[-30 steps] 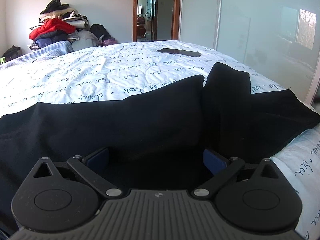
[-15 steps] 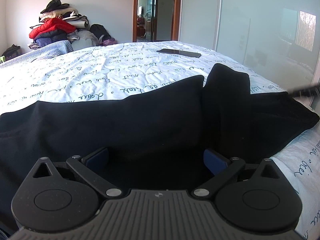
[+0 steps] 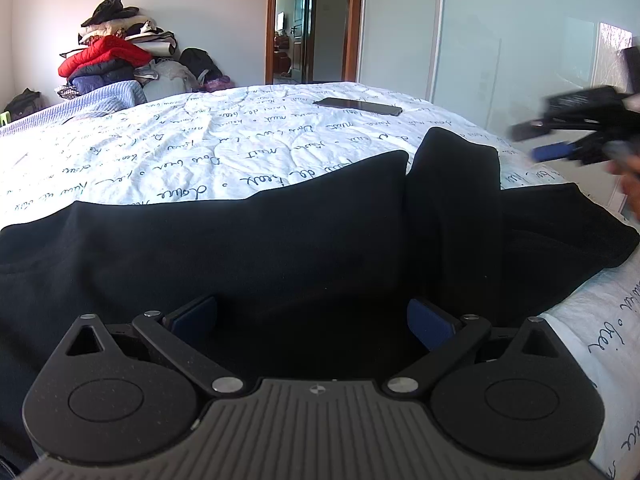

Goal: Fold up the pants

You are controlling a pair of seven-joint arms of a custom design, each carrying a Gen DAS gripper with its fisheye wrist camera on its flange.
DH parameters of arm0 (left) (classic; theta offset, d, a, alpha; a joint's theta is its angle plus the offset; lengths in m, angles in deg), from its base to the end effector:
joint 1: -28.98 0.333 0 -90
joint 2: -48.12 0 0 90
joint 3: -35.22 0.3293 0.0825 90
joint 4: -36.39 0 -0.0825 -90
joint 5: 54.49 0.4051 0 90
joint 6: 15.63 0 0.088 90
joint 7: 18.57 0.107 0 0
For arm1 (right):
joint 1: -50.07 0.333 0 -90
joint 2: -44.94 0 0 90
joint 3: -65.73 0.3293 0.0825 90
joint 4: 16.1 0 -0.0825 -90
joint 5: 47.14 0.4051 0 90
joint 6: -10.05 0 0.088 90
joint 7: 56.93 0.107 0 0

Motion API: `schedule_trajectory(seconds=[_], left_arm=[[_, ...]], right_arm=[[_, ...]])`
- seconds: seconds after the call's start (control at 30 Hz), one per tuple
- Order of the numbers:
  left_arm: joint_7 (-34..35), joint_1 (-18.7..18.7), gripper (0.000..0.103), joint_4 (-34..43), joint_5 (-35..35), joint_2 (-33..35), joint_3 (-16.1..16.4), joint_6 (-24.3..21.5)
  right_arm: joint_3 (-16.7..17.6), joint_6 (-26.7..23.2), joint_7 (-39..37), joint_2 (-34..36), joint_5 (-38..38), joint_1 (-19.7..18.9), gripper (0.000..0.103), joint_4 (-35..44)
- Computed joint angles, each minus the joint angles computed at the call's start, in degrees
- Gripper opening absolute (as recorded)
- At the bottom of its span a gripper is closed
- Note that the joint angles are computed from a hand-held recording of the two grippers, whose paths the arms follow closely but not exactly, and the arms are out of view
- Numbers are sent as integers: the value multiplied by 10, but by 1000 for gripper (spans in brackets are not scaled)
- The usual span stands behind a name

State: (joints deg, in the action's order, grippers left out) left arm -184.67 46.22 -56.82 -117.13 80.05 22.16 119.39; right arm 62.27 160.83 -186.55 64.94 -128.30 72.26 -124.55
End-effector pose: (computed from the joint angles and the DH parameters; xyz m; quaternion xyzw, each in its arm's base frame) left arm 0.7294 0.0654 0.3288 -0.2796 0.8462 -0.4329 0.1357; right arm 0.6237 0.2399 0.3450 -0.2776 0.8476 -0.2723 0.3611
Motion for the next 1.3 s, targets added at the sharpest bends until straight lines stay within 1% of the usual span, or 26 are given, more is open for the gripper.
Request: schedule_trajectory(seconds=[0.03, 0.07, 0.1, 0.13, 0.17, 0.2, 0.23, 0.33, 0.47, 0.5, 0.57, 0.63, 0.67, 0.73, 0.8, 0.83, 0.87, 0.9, 0.97, 1.0, 1.07, 1.1, 1.13, 1.2, 1.27, 1.3], left_arm=[[0, 0, 103, 0, 0, 0, 0, -1], [-2, 0, 103, 0, 0, 0, 0, -1], [-2, 0, 103, 0, 0, 0, 0, -1], [-2, 0, 103, 0, 0, 0, 0, -1], [-4, 0, 103, 1, 1, 1, 0, -3], [-4, 0, 103, 1, 1, 1, 0, -3], [-5, 1, 103, 3, 2, 2, 0, -5], [-10, 2, 103, 7, 4, 4, 0, -9], [-10, 2, 103, 8, 4, 5, -1, -9], [-11, 2, 103, 8, 4, 5, -1, -9], [-12, 4, 103, 10, 4, 6, -1, -13], [-13, 4, 103, 11, 4, 6, -1, -14], [-13, 3, 103, 10, 4, 6, -1, -14], [-10, 3, 103, 9, 5, 5, -1, -12], [-9, 2, 103, 7, 4, 4, -1, -9], [-9, 2, 103, 8, 4, 5, -1, -9], [-9, 2, 103, 8, 4, 5, -1, -9], [-9, 2, 103, 8, 4, 5, -1, -9], [-9, 2, 103, 7, 4, 5, -1, -9], [-9, 2, 103, 8, 4, 5, -1, -9], [-9, 2, 103, 8, 4, 5, -1, -9], [-9, 2, 103, 8, 4, 5, -1, -9], [-9, 2, 103, 8, 4, 5, -1, -9], [-9, 2, 103, 8, 4, 5, -1, -9], [-8, 2, 103, 8, 4, 5, -1, -9], [-8, 2, 103, 8, 4, 5, -1, -9]], right_arm=[[-11, 39, 77, 14, -25, -11, 58, 7], [-23, 73, 169, 27, -63, -17, 58, 15], [-32, 94, 259, 38, -112, -20, 58, 24], [-35, 99, 318, 46, -141, -24, 54, 30], [-31, 94, 336, 50, -142, -29, 35, 33], [-26, 84, 325, 49, -123, -31, 25, 32], [-25, 65, 324, 44, -121, -26, 9, 30], [-16, -11, 279, 15, -112, 0, 8, 25], [14, -149, 199, -52, -102, 42, 8, -5], [26, -187, 181, -66, -88, 51, 8, -16], [53, -256, 175, -107, -48, 66, 8, -63], [81, -300, 171, -129, 19, 73, 8, -98], [91, -304, 173, -132, 58, 72, 8, -114], [101, -282, 230, -139, 97, 70, 8, -151], [107, -260, 294, -144, 109, 69, 7, -181], [109, -256, 324, -147, 101, 69, 7, -189], [113, -263, 345, -153, 88, 73, 7, -195], [116, -279, 340, -155, 81, 76, 7, -192], [125, -316, 293, -155, 85, 83, 7, -173], [127, -323, 276, -155, 92, 84, 7, -167], [127, -315, 237, -153, 127, 82, 8, -163], [126, -307, 223, -149, 147, 79, 10, -161], [128, -309, 239, -149, 155, 82, 14, -166], [132, -318, 293, -152, 134, 92, 14, -176], [135, -332, 305, -145, 137, 99, 14, -173], [134, -321, 313, -146, 134, 99, 14, -177]])
